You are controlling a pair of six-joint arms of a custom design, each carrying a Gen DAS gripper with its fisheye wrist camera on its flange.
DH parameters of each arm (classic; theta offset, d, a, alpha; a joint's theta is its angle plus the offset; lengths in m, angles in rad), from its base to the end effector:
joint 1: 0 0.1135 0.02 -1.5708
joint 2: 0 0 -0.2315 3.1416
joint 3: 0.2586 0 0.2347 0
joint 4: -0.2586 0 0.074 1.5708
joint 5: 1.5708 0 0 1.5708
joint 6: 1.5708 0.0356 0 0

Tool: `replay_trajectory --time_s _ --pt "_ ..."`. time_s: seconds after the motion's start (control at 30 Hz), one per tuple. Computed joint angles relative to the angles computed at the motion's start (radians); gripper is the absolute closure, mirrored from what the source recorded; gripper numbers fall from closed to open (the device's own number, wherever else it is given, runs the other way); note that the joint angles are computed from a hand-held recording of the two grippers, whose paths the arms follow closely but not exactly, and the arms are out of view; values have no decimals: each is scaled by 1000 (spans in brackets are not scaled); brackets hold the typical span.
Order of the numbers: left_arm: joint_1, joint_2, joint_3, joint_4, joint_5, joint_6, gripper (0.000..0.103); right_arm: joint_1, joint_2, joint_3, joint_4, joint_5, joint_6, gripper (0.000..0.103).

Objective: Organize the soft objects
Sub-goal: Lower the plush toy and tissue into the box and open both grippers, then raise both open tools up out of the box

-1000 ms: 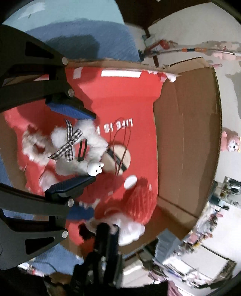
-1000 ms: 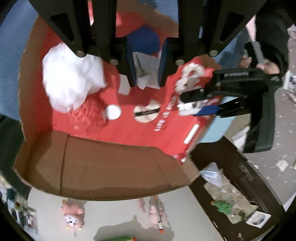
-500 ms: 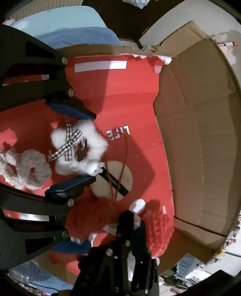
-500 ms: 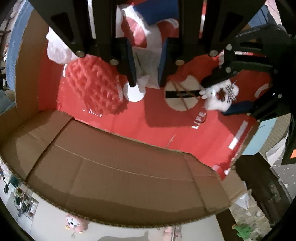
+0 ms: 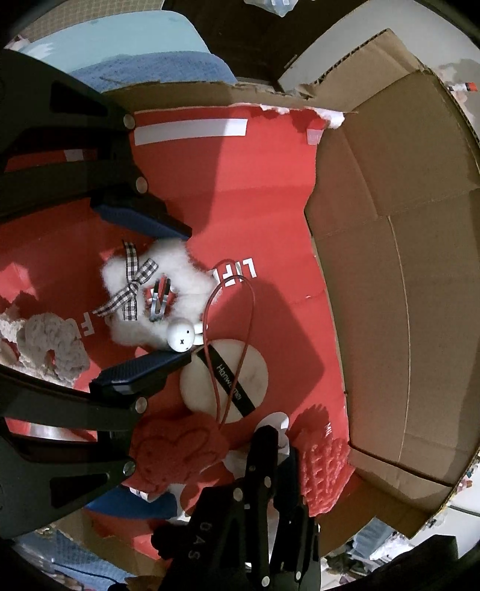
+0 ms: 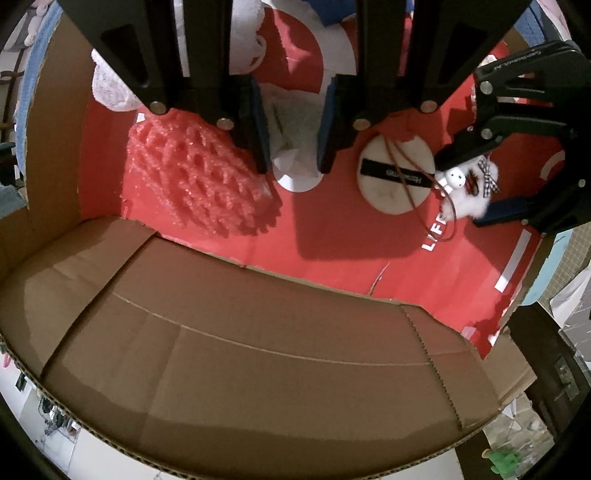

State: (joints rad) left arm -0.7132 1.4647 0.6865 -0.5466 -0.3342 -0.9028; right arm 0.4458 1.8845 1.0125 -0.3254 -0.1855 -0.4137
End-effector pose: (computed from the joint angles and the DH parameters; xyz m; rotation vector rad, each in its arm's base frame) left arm 0.1781 -0.1387 0.1228 -0.3152 2.7137 0.0742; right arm 0.2887 0.1452 0.0971 -1.1939 2.4886 0.2650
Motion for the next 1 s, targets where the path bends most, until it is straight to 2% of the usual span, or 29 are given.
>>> replay_trajectory --time_s 0.03,0.1,0.2,0.33,0.4,0.5,0.6,0.7,0.77,0.87,1.0 --pt "-1 -10 -9 3 2 -6 44 2 -6 -6 0 -2 3 71" --pt "0 -30 -16 1 4 -14 43 4 -9 -10 -2 -10 7 53" --pt "8 -101 -61 13 8 -9 38 29 -47 -55 29 -2 25 40" --pt "-23 -160 -63 -26 -17 -40 35 28 -104 -81 19 -21 42 37" --pt "-46 -187 -58 -58 -33 -59 35 21 -139 -96 9 -43 50 31" --pt "-92 -221 -41 -130 -73 -115 28 -17 -191 -100 -23 -71 25 27" --pt "-174 -278 -22 -211 -138 -207 25 -56 -290 -143 -58 -104 13 23" --pt "-292 -325 8 -308 -208 -342 24 -99 -351 -177 -40 -124 -8 13" --pt "-372 -313 44 -364 -259 -429 24 -126 -428 -217 -41 -134 -30 8" --pt "-488 -289 105 -455 -358 -568 16 -179 -593 -315 -49 -165 -62 3" --pt "-683 -169 218 -642 -505 -847 11 -305 -773 -434 -41 -262 -131 0"
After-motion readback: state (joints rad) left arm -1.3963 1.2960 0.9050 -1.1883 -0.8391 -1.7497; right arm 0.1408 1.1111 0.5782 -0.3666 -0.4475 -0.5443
